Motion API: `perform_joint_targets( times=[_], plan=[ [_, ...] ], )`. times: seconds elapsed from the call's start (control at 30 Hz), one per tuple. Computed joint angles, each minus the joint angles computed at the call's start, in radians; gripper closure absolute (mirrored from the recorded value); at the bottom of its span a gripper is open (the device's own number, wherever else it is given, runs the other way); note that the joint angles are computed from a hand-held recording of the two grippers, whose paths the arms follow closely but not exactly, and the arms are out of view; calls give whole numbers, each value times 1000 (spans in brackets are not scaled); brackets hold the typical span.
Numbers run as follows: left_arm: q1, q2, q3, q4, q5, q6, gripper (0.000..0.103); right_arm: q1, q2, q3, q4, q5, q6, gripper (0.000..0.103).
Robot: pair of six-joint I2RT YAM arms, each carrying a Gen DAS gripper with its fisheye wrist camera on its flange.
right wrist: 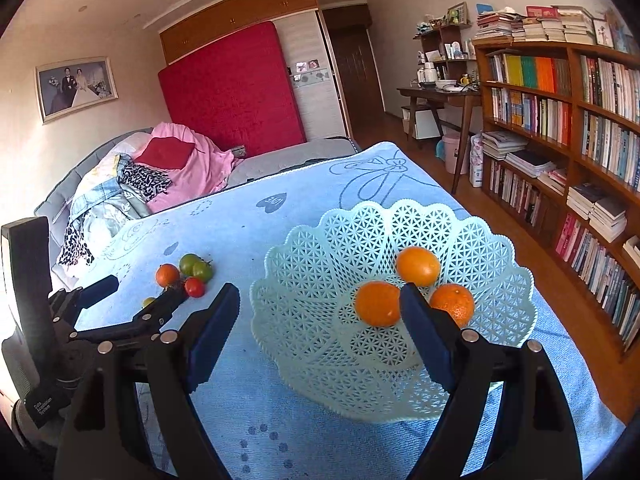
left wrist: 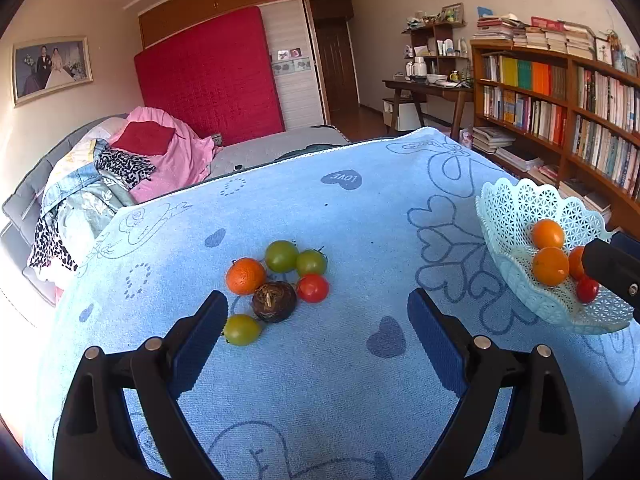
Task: Organize fruits
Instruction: 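Move both grippers back from the basket toward the fruit cluster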
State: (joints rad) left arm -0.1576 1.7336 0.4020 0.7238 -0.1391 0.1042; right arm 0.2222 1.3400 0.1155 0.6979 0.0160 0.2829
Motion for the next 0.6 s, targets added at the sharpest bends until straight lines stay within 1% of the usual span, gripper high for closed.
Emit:
perform_joint_targets(
  times=[0.37, 0.6],
  plan=[
    [103, 25, -14, 33, 33, 46, 12, 151, 92, 73, 10, 72, 14, 20],
    [200, 57, -1, 34, 73, 80, 12, 227, 168, 133, 13, 104, 5, 20]
  ],
)
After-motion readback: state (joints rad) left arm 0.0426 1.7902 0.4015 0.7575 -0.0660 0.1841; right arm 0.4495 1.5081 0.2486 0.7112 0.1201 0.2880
